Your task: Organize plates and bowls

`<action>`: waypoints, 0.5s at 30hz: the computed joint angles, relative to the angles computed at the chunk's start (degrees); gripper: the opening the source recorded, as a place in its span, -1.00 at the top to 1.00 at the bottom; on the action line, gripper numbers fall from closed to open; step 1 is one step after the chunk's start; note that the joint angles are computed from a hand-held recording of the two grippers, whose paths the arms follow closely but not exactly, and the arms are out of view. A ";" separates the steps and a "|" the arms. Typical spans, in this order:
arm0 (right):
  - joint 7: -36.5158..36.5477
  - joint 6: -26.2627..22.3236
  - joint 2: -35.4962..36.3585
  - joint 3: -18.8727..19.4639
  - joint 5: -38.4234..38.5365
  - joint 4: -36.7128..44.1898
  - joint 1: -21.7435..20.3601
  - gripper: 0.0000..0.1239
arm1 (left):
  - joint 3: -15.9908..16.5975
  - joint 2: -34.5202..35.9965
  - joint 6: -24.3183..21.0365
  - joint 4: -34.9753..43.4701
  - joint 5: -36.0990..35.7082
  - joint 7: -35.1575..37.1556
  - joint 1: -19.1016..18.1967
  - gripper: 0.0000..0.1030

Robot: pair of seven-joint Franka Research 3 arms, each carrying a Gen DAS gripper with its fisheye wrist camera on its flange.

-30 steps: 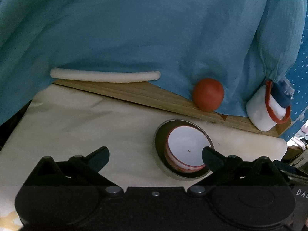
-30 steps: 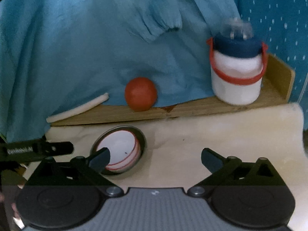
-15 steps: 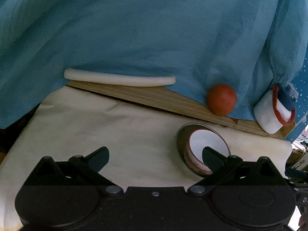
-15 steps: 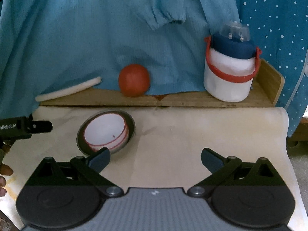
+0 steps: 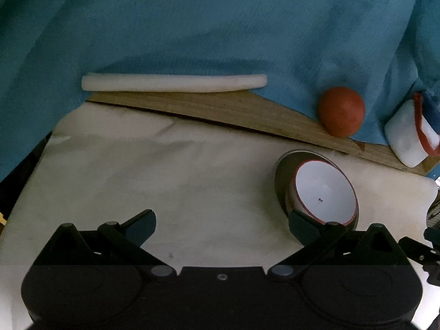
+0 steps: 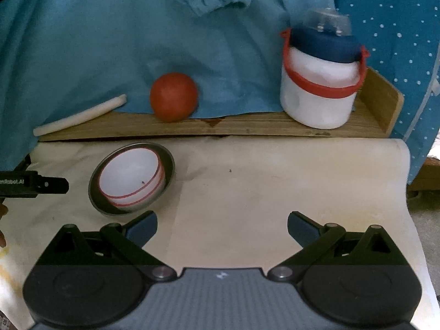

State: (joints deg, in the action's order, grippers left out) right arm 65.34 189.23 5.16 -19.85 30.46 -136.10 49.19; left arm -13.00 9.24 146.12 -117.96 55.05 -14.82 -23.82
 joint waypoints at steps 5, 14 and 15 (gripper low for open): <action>1.81 -2.82 2.07 7.10 -3.36 3.16 -7.99 -0.66 | 0.03 1.36 -0.07 1.75 -3.99 4.98 0.75 -0.98; 6.16 -5.64 5.41 9.61 -9.99 8.19 -11.46 -0.66 | 1.18 4.17 3.97 4.33 -9.12 15.17 2.03 -0.98; 6.61 -5.81 5.72 10.00 -10.74 8.57 -11.95 -0.66 | 1.24 4.54 4.25 4.65 -9.91 16.31 2.08 -0.98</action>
